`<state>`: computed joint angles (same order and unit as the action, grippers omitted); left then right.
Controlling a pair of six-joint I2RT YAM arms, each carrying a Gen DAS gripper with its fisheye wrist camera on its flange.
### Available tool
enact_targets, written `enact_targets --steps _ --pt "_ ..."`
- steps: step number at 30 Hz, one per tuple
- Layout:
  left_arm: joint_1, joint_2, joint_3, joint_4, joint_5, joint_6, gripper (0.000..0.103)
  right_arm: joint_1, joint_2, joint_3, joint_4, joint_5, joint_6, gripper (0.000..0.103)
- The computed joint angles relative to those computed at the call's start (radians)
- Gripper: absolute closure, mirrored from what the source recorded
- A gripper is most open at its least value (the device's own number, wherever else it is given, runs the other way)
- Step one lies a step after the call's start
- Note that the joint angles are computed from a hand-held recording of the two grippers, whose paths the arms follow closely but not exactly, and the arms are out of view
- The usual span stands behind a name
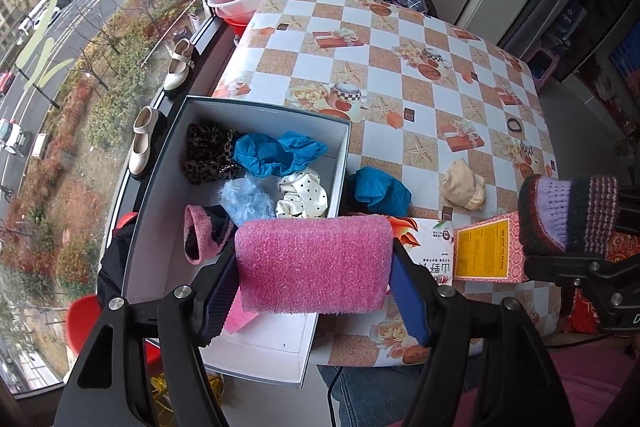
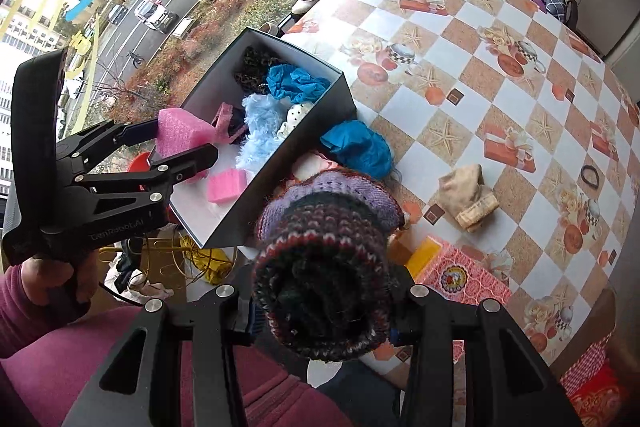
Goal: Organize soft objects
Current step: 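Lift the pink sponge and knit hat and carry them over the white box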
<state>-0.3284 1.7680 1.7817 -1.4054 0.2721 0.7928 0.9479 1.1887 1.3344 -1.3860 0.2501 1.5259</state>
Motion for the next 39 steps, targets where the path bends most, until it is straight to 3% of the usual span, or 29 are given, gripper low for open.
enact_targets --steps 7,16,39 --pt "0.032 0.062 0.056 -0.007 -0.001 -0.017 0.030 -0.135 0.089 0.084 0.038 -0.061 -0.197 0.058" --pt "0.064 0.137 0.134 -0.020 -0.006 -0.046 0.030 -0.243 0.184 0.162 0.067 -0.129 -0.363 0.058" --pt "0.116 0.275 0.279 -0.049 -0.040 -0.078 0.030 -0.390 0.375 0.312 0.119 -0.246 -0.590 0.058"
